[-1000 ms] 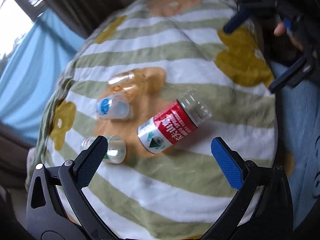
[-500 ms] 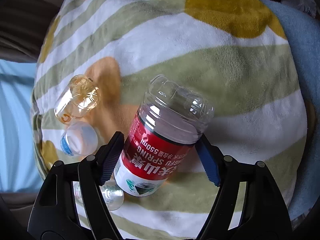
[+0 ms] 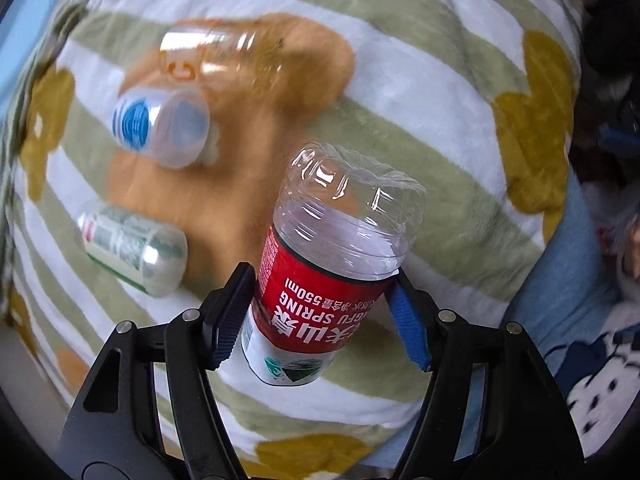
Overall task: Flip cup upside down
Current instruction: 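Grasp the red-labelled bottle body with the left tool, then rotate the left tool to turn the bottle upright, cap end down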
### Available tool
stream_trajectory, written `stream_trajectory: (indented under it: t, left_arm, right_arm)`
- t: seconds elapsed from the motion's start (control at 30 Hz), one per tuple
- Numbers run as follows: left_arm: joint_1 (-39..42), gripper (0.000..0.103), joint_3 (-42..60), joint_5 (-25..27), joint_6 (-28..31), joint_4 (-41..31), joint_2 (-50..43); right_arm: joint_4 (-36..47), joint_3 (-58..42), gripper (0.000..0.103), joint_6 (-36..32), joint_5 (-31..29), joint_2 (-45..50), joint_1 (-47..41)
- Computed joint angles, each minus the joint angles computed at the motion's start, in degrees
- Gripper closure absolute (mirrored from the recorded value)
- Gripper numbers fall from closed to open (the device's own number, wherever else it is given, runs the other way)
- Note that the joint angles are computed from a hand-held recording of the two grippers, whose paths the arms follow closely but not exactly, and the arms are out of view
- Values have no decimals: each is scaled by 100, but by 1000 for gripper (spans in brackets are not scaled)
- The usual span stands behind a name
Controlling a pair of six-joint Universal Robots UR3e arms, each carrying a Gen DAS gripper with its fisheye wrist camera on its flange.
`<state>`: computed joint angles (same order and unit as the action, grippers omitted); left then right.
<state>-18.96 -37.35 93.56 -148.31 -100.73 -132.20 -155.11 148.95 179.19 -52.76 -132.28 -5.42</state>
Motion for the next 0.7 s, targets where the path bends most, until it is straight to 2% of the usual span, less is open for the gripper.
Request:
stream_trajectory:
  t: [0.07,0.27,0.33,0.4,0.47,0.5,0.7]
  left_arm:
    - [124,39,447,-181,-391,-377,-351]
    - [97,38,-53,-141,-674,303,-459]
    - [11,37,-182,-66,-515,527,-382]
    - [-176,33,-561,249,-201,1017,-188]
    - [-400,9,-898,611,103,1482,-50]
    - [-465,6,-954,696,223,1581,-32]
    - [-777,6,-40,1042,393,1114,-623]
  right_arm:
    - [151,60,0,-33,160,-162,-121]
    - [1286,230,0,-324,684,-1260,-720]
    - [1732,234,0,-450,839,-1614,-898]
    - [1974,237,0,-527,924,-1820,-982]
    - [1913,246,0,-492,919,-1813,-939]
    - [1912,262,0,-479,913,-1849,-925]
    - [1472,294,0,-260,779,-1630,-743]
